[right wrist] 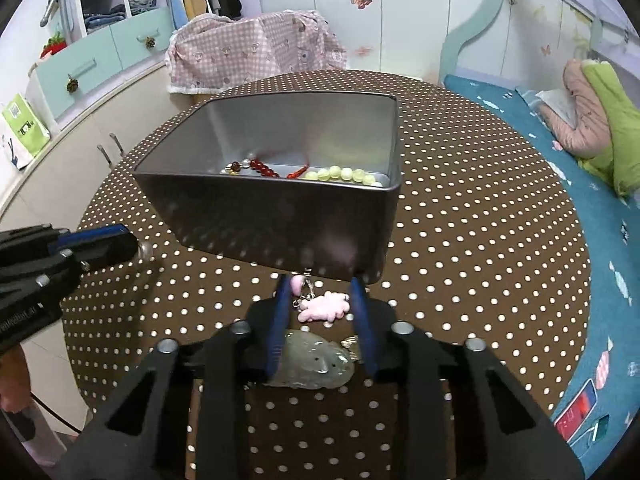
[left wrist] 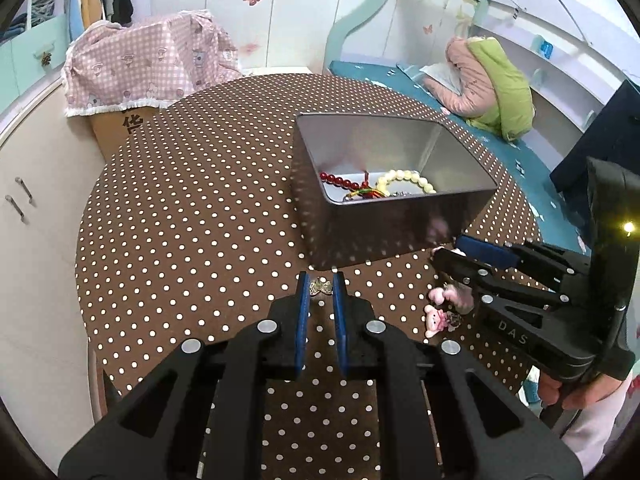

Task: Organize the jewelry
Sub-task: 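Grasp the small bow charm with the left tool while the right tool grasps a pink charm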

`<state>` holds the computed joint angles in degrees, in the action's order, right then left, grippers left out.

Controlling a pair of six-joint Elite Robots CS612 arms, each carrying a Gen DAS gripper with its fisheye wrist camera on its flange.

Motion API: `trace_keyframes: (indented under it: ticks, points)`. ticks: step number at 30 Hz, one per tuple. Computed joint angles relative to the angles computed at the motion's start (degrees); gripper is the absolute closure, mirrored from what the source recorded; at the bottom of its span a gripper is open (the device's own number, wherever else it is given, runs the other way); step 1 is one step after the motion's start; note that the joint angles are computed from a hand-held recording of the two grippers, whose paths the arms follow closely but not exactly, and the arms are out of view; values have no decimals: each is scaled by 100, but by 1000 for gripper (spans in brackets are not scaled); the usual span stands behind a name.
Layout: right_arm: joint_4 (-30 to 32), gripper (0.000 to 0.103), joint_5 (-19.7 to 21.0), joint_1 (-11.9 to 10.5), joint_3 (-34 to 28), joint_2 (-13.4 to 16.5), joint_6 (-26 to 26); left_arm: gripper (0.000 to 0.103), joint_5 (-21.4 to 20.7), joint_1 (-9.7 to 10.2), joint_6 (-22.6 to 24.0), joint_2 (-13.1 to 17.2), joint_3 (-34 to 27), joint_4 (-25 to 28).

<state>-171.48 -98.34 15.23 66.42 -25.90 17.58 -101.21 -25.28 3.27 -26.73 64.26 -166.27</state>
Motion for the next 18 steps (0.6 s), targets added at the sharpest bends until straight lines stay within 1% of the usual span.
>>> trace_keyframes:
  ticks: [4, 6, 12, 18]
  points:
    - [-85, 76, 4, 7, 87, -31, -63, 91, -65, 22, -13, -34, 40, -97]
    - [-99, 76, 62, -9, 134, -59, 3, 91, -111, 38, -34, -49, 57, -148]
    - [-177, 76, 9, -15, 211, -143, 73, 91, -182, 70, -47, -75, 31, -182]
    - [-458, 76, -64, -13, 374, -275, -11, 91, -281, 71, -47, -143, 45, -380]
